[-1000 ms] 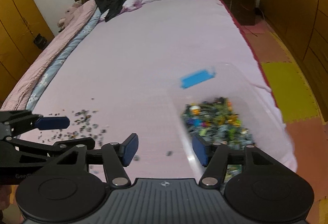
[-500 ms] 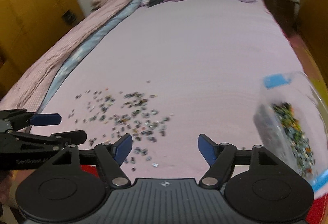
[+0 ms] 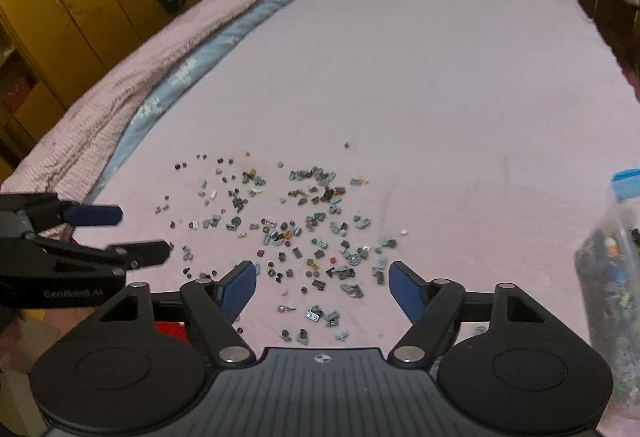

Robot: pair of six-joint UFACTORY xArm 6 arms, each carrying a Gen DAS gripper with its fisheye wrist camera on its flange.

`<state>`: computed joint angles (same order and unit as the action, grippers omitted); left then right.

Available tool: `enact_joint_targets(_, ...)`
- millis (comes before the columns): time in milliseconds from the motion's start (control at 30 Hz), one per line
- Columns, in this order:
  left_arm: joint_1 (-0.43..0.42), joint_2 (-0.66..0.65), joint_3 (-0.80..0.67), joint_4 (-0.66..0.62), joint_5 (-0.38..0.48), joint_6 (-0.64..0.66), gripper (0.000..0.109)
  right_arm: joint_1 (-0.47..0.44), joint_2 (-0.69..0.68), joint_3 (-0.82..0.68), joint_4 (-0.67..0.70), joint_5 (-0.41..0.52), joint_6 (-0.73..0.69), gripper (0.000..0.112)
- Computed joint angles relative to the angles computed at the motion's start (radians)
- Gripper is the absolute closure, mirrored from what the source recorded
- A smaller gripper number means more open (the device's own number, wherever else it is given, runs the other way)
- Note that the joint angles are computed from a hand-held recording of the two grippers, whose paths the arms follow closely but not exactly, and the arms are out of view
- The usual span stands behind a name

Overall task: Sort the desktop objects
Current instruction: 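Move the open left gripper back over the scattered bricks, then close the left gripper on a small grey round brick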

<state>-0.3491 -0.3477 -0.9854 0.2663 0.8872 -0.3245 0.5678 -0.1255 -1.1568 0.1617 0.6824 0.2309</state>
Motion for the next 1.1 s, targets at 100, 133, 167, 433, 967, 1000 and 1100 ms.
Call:
enact_joint_targets(100, 0.047, 0.02, 0.015, -0.03, -0.031, 0.08, 0.04, 0.021, 0.057, -0.051, 0.012, 0.013, 0.004, 0.04)
enact_joint_targets(133, 0.066, 0.027, 0.022, -0.048, -0.044, 0.116, 0.041, 0.03, 0.075, -0.066, 0.003, 0.014, 0.016, 0.04)
enact_joint_targets(167, 0.088, 0.038, 0.024, -0.072, -0.055, 0.166, 0.041, 0.039, 0.095, -0.081, -0.009, 0.016, 0.033, 0.04)
enact_joint_targets(433, 0.236, 0.168, 0.023, -0.306, -0.176, 0.647, 0.051, 0.102, 0.217, -0.165, -0.185, 0.025, 0.36, 0.044)
enact_joint_targets(967, 0.314, 0.502, -0.135, -0.512, -0.19, 0.716, 0.07, 0.199, 0.528, -0.481, -0.227, 0.182, 0.48, 0.046)
enact_joint_targets(1000, 0.308, 0.517, -0.143, -0.514, -0.19, 0.7, 0.07, 0.198, 0.535, -0.488, -0.223, 0.191, 0.483, 0.046)
enact_joint_targets(1100, 0.285, 0.556, -0.154, -0.507, -0.217, 0.668, 0.071, 0.192, 0.541, -0.492, -0.215, 0.215, 0.479, 0.046)
